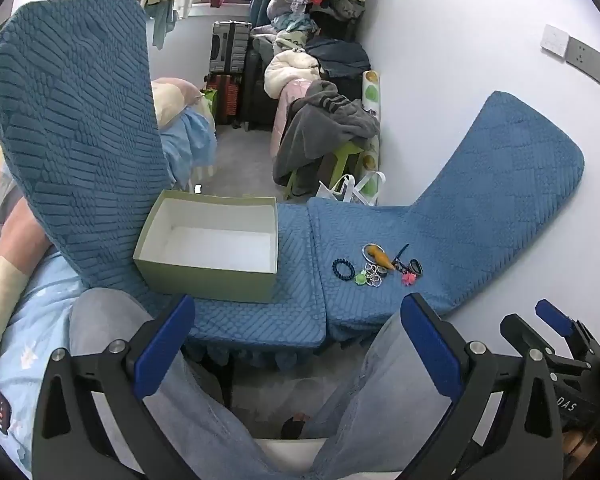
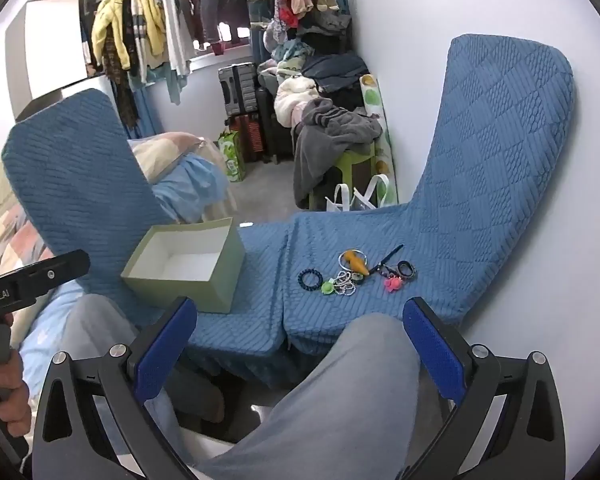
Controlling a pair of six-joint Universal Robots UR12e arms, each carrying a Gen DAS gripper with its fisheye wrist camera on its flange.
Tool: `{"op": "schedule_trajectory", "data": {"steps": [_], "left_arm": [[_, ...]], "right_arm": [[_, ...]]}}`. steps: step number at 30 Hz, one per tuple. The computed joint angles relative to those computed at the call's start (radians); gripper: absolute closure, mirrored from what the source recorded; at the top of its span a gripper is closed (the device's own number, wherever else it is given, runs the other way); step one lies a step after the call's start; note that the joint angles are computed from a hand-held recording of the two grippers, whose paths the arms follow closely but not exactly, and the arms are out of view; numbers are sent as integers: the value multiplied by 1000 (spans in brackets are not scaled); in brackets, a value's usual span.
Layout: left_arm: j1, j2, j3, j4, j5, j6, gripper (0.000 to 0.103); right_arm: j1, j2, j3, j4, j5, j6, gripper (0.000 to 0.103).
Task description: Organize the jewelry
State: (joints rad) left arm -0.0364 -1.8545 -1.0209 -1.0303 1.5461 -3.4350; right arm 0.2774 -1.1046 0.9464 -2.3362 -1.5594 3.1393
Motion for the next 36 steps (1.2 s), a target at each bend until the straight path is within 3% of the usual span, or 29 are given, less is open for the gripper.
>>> {"op": "schedule_trajectory", "data": {"steps": [3, 8, 13, 36], "left_arm": [[2, 0, -3, 45, 12, 1, 1], [-1, -19, 26, 19, 15, 6, 1], [1, -17, 21, 17, -5, 15, 1], [-7, -16, 26, -7, 19, 11, 1]], "right_arm": [[5, 9, -19, -1, -3, -11, 0], [-10, 7, -16, -11, 39, 2, 0], [-7, 7, -20, 11, 19, 2, 0], [-15, 19, -41, 55, 63, -6, 0]]}}
